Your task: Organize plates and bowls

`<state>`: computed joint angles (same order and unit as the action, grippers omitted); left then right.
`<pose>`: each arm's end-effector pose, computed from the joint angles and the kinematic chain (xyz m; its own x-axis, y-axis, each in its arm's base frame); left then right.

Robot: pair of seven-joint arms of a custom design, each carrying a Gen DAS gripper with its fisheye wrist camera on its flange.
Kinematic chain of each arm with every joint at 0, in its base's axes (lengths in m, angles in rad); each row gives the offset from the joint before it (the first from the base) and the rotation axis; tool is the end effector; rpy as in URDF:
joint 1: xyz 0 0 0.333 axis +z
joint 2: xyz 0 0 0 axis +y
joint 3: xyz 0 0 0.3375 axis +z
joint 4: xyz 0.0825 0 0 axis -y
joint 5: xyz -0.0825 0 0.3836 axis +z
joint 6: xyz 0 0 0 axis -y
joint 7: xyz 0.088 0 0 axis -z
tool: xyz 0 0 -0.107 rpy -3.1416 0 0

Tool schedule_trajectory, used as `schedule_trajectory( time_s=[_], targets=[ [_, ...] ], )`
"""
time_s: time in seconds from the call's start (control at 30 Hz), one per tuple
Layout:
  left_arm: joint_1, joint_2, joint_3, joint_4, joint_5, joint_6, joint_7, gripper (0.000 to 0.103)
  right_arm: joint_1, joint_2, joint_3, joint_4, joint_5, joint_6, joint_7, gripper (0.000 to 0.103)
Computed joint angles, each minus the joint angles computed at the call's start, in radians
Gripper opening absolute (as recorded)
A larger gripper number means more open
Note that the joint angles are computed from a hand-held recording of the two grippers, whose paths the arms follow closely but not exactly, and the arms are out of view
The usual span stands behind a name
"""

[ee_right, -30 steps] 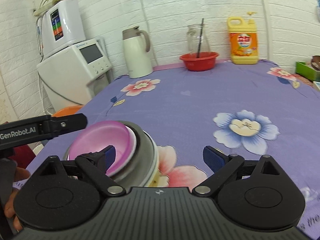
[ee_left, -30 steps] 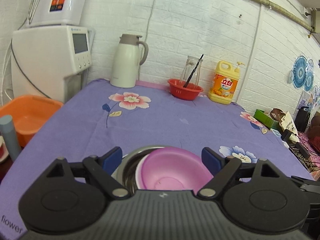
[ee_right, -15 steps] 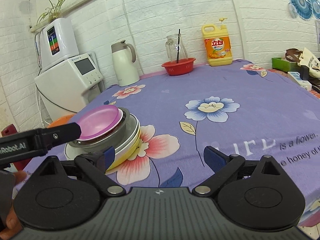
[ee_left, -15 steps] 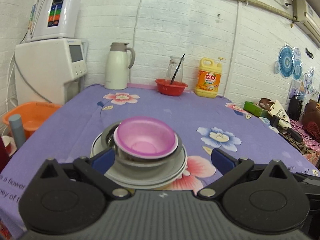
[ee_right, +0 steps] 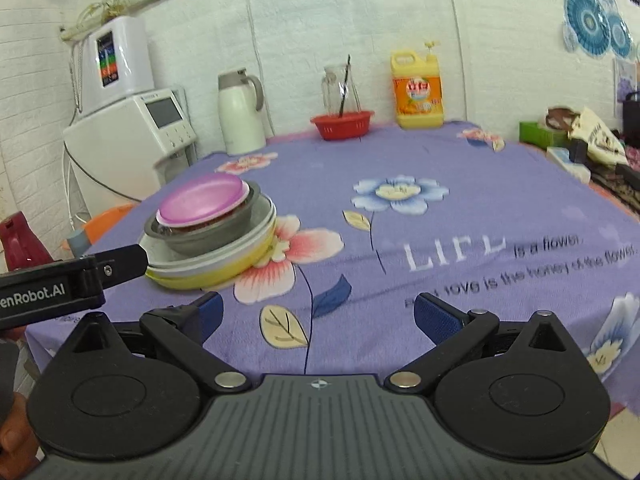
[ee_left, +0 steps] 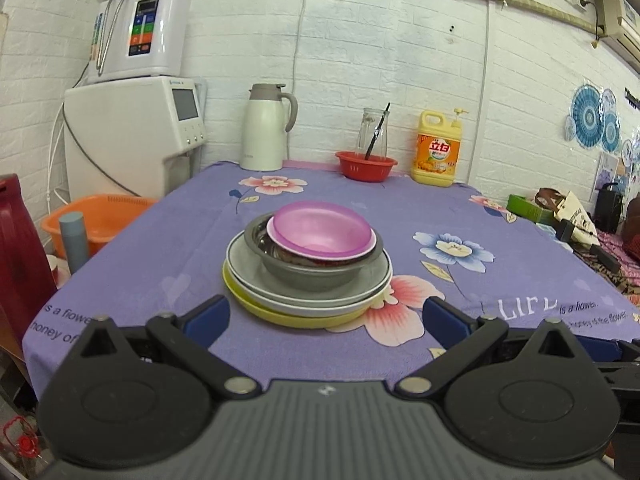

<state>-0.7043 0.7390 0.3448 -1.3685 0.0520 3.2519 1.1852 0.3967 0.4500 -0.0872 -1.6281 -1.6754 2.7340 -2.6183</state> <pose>0.6988 -0.3710 0.4567 -0.3159 -0.9453 0.0813 -0.3829 0.0486 -0.9225 0.6621 0.2617 0.4181 -0.2100 -0.9639 -0.1637 -0.3577 0.2316 -0.9047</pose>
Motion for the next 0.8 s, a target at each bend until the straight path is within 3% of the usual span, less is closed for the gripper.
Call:
schedule_trajectory(
  time_s=[0.13, 0.2, 0.33, 0.57, 0.8],
  targets=[
    [-0.023, 0.003, 0.026, 0.001, 0.017, -0.019, -0.011, 0.102, -0.032, 0.009, 0.013, -0.010, 0.233, 0.054, -0.135, 0.103],
    [-0.030, -0.002, 0.032, -0.010, 0.026, -0.009, -0.013, 0.102, -0.012, 0.003, -0.022, -0.025, 0.204, 0.086, -0.080, 0.103],
    [-0.032, 0.001, 0.031, -0.005, 0.029, -0.012, -0.004, 0.102, 0.025, -0.018, -0.047, -0.048, 0.174, 0.042, -0.060, 0.103],
    [-0.051, -0.005, 0.053, -0.020, 0.027, 0.001, 0.001, 0.102, 0.024, -0.031, -0.030, -0.057, 0.151, 0.001, -0.063, 0.103],
    [0.015, -0.021, -0.040, -0.016, 0.027, -0.003, 0.032, 0.102, 0.018, -0.027, -0.020, -0.048, 0.145, 0.007, -0.068, 0.103]
  ],
)
